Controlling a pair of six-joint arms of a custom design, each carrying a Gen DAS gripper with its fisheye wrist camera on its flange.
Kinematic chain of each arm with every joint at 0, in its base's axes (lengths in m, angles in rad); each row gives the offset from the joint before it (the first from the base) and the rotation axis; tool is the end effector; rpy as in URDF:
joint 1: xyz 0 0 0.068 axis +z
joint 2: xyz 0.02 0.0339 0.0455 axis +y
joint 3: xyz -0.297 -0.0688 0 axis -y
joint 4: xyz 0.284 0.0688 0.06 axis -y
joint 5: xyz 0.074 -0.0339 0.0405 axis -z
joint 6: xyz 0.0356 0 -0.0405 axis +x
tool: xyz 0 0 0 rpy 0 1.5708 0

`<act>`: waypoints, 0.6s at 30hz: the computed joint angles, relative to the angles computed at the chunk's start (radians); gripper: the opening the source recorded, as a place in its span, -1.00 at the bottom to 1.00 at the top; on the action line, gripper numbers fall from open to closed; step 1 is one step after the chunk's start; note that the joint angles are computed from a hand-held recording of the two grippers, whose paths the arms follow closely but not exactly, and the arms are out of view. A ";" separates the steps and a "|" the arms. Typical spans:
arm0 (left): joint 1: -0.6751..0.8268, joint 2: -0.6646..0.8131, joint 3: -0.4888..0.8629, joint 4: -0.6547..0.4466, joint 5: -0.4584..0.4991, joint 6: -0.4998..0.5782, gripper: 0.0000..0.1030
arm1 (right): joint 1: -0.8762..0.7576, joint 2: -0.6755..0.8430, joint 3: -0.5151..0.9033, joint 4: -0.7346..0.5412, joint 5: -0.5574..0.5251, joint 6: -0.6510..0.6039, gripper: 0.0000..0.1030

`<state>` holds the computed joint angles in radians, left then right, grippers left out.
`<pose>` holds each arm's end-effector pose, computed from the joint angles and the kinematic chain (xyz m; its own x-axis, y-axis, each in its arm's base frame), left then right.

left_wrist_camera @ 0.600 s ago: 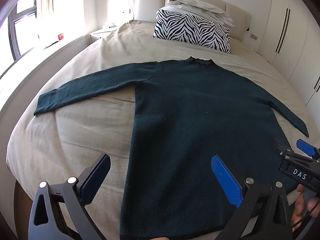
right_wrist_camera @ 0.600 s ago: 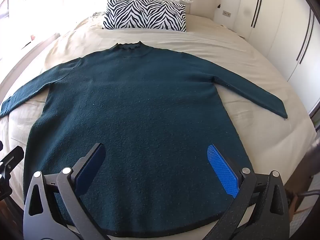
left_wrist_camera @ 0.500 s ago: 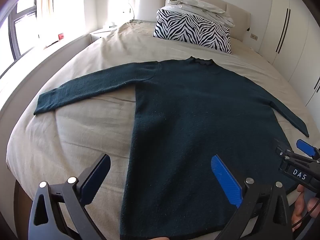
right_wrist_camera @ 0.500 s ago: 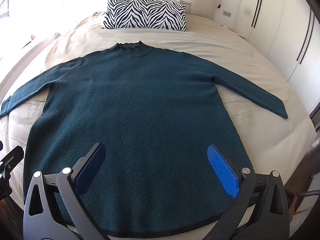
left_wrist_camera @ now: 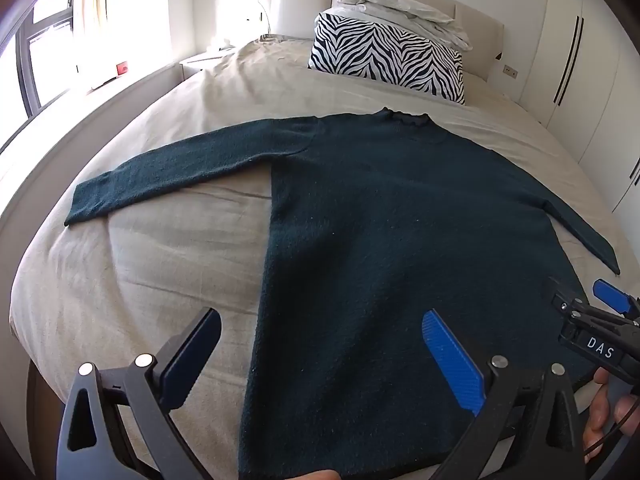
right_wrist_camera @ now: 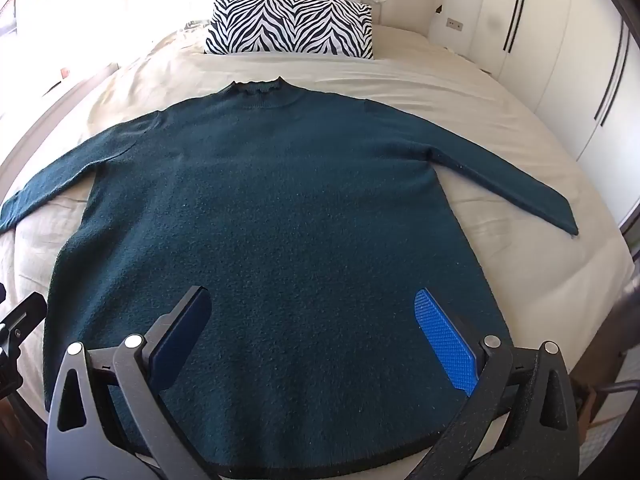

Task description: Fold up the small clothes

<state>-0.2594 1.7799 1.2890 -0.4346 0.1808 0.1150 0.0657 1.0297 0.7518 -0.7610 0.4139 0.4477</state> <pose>0.4101 -0.1154 0.2360 -0.7261 0.3095 -0.6139 0.4431 0.8934 -0.0737 0.2111 -0.0005 0.2560 -0.7131 0.3503 -0.6072 0.5016 0.8601 -0.0929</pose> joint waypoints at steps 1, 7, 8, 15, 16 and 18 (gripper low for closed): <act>-0.001 0.006 0.005 -0.003 -0.001 -0.001 1.00 | 0.000 0.001 0.003 -0.002 0.000 0.001 1.00; -0.009 0.031 0.029 -0.015 -0.009 -0.004 1.00 | -0.016 0.004 -0.009 0.013 -0.014 -0.006 1.00; -0.011 0.035 0.033 -0.016 -0.010 -0.005 1.00 | -0.030 0.019 -0.006 0.025 -0.025 -0.017 1.00; -0.027 0.074 0.077 -0.042 -0.009 -0.021 1.00 | -0.092 0.066 0.005 0.062 -0.071 -0.057 1.00; -0.029 0.081 0.085 -0.046 -0.005 -0.025 1.00 | -0.101 0.071 0.005 0.068 -0.078 -0.063 1.00; -0.033 0.096 0.102 -0.055 0.009 -0.032 1.00 | -0.121 0.080 0.002 0.085 -0.093 -0.077 1.00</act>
<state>-0.2924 1.8762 1.3913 -0.4899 0.1897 0.0834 -0.0558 1.1100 0.7536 -0.6756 0.3211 0.3707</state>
